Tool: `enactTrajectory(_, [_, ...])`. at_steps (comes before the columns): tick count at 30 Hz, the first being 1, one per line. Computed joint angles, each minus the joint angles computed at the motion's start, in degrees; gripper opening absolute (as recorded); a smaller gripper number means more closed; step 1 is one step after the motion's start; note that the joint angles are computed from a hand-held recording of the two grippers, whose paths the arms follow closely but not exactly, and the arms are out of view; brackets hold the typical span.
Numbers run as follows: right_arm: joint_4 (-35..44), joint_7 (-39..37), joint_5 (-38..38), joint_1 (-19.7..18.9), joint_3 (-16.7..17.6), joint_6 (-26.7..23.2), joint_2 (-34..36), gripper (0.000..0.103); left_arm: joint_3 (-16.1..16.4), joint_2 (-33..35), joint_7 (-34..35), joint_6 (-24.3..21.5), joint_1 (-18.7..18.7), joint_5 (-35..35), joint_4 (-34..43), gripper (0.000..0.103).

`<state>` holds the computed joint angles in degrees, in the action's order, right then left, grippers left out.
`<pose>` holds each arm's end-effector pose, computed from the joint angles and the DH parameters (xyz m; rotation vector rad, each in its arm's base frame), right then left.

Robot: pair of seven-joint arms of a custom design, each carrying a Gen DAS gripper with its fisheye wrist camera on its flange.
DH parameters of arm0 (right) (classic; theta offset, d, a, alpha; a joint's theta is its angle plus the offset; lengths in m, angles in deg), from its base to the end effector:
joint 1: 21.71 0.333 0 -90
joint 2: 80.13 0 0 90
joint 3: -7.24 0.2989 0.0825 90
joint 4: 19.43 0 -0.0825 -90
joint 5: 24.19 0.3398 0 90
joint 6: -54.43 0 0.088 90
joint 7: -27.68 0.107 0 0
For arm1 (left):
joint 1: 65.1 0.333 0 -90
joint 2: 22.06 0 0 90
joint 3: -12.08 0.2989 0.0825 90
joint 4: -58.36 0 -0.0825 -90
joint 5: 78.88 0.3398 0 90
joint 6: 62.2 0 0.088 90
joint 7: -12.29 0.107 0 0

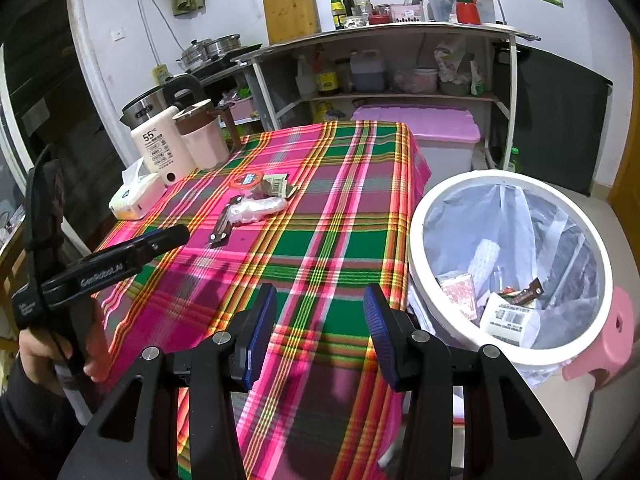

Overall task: Collect trash
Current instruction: 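Move both open tools back over the table toward the remaining trash, then grasp the brown coffee stick with the left tool while the right tool grasps the white plastic bag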

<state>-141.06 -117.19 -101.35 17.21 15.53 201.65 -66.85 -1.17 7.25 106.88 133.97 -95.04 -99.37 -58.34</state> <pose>0.3622 0.4113 0.3307 -1.4764 1.9179 -0.5923 0.4815 -0.3755 0.3152 -1.5118 2.1920 -1.1831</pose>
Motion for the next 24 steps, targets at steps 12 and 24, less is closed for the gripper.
enactTrajectory(12, [3.1,-3.7,1.4,-0.9,-1.5,2.2,2.8,0.046,13.7,7.5,-3.3,-9.7,-10.6,0.5,12.3,0.047])
enactTrajectory(24, [5.3,-5.0,2.4,-0.6,-3.4,4.7,5.4,0.046,14.1,11.2,-10.4,-16.9,-9.1,9.7,19.2,0.025])
